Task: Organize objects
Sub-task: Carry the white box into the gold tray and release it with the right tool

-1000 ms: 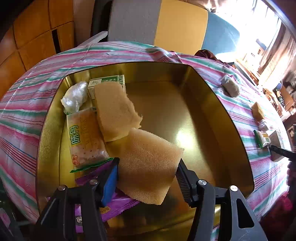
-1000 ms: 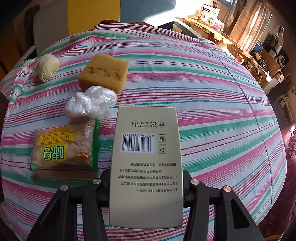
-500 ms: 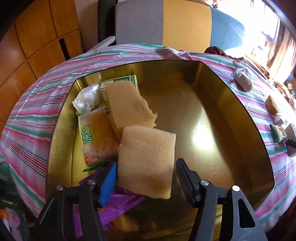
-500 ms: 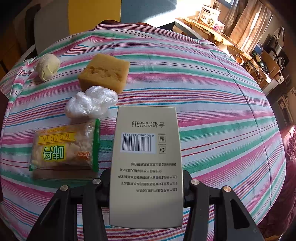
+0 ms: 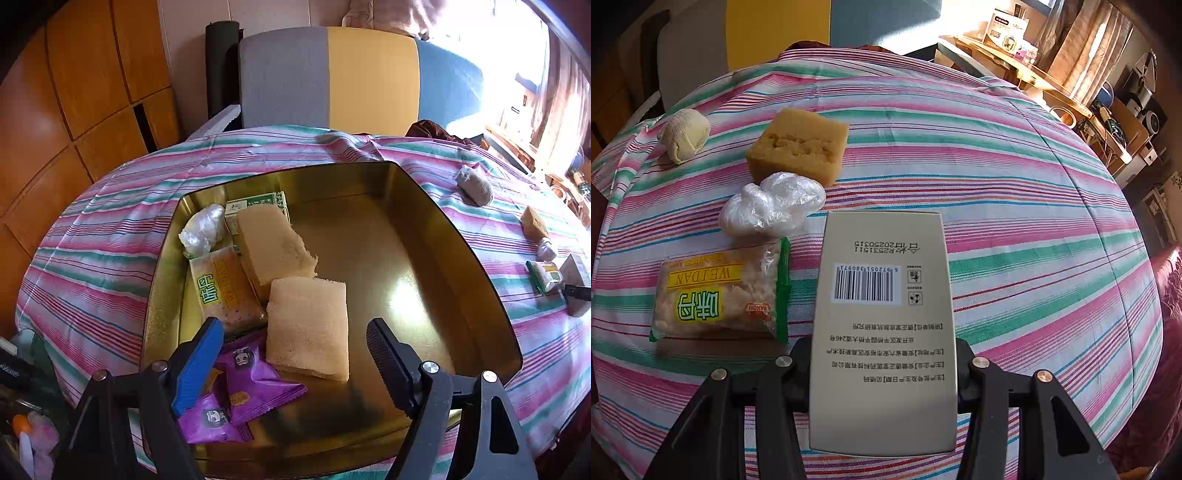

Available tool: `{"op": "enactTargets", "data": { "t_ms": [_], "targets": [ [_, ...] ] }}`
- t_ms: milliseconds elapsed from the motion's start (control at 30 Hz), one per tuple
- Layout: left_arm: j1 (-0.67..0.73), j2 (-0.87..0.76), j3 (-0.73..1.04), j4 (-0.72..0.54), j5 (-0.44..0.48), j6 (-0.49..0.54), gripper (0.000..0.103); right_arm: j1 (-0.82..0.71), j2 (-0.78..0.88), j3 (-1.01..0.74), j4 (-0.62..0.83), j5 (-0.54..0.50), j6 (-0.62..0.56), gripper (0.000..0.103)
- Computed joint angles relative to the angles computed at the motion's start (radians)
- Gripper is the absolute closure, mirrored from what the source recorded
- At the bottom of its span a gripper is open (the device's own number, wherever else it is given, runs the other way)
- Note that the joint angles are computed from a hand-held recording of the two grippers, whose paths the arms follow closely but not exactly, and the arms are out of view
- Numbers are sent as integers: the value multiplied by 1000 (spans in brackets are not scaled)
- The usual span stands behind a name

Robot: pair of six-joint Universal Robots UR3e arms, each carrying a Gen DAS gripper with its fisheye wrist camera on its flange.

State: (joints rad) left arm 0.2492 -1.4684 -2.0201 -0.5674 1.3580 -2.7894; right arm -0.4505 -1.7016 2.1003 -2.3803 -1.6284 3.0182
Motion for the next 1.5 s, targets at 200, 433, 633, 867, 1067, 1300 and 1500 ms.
{"op": "enactTargets", "data": {
  "t_ms": [200, 433, 633, 867, 1067, 1300, 1500],
  "targets": [
    [38, 79, -24, -29, -29, 1, 22, 8, -3, 1, -8, -12, 5, 53],
    [97, 146, -54, -65, -81, 19, 22, 16, -14, -17, 15, -34, 43, 53],
    [179, 181, -68, -91, -135, 35, 22, 62, -151, -117, 123, 36, 114, 53],
    [296, 219, -76, -127, -203, 42, 22, 481, 2, -421, 144, 29, 226, 53],
    [404, 260, -87, -180, -258, 82, 22, 803, 348, -781, 184, 39, 289, 53],
    [498, 296, -113, -240, -305, 127, 20, 935, 734, -1192, 370, -8, 404, 53],
    [527, 287, -120, -262, -314, 142, 19, 943, 827, -1272, 464, 1, 451, 52]
  ]
}}
